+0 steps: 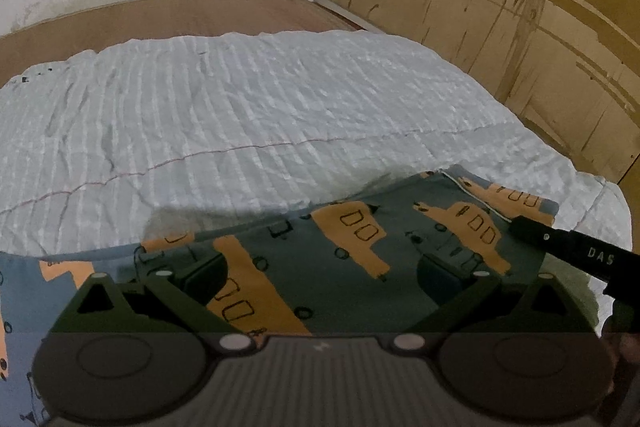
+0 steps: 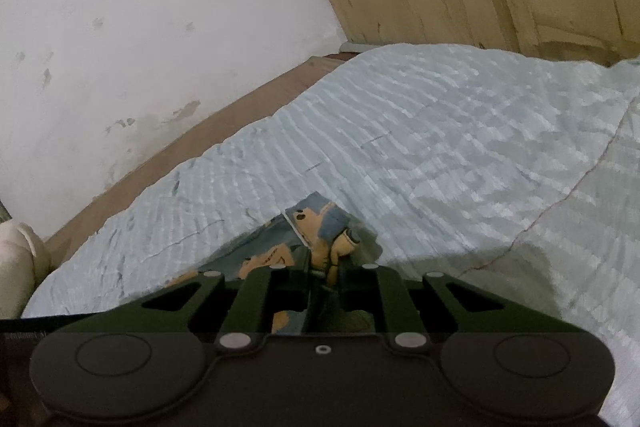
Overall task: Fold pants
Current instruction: 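Grasp the folded pants corner with the right gripper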
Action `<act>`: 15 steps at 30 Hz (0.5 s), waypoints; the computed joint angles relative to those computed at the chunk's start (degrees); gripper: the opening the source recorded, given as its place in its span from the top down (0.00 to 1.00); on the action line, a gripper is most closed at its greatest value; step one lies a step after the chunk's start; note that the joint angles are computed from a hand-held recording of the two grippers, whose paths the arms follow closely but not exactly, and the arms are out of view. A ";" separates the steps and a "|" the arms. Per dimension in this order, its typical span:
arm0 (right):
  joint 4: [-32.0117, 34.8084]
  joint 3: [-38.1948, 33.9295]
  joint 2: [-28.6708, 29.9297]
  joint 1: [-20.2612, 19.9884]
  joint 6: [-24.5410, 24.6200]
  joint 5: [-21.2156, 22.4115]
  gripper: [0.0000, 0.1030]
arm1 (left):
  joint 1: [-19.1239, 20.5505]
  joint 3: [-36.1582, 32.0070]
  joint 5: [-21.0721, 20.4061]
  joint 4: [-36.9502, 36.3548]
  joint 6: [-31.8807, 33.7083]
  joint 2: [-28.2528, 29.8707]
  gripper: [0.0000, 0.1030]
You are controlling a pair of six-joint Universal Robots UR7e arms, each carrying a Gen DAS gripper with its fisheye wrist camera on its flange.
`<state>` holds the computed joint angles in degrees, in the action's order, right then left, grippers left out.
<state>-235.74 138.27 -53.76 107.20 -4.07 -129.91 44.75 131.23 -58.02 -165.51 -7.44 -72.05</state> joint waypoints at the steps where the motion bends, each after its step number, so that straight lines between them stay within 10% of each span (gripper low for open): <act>1: -0.04 -0.04 0.04 0.08 -0.24 -0.03 0.87 | 0.03 -0.03 -0.03 0.05 -0.18 0.01 0.00; 6: 4.08 -0.02 -0.69 0.91 3.68 -3.57 0.75 | -0.09 0.10 0.61 0.18 -0.30 0.24 0.00; 8: 7.05 1.99 -2.69 0.31 8.25 -1.76 0.39 | -0.67 0.44 2.83 0.29 0.14 0.80 0.00; 15: 13.80 3.31 -6.90 -1.93 11.31 3.53 0.31 | -0.54 0.23 5.07 2.18 -1.52 1.90 0.00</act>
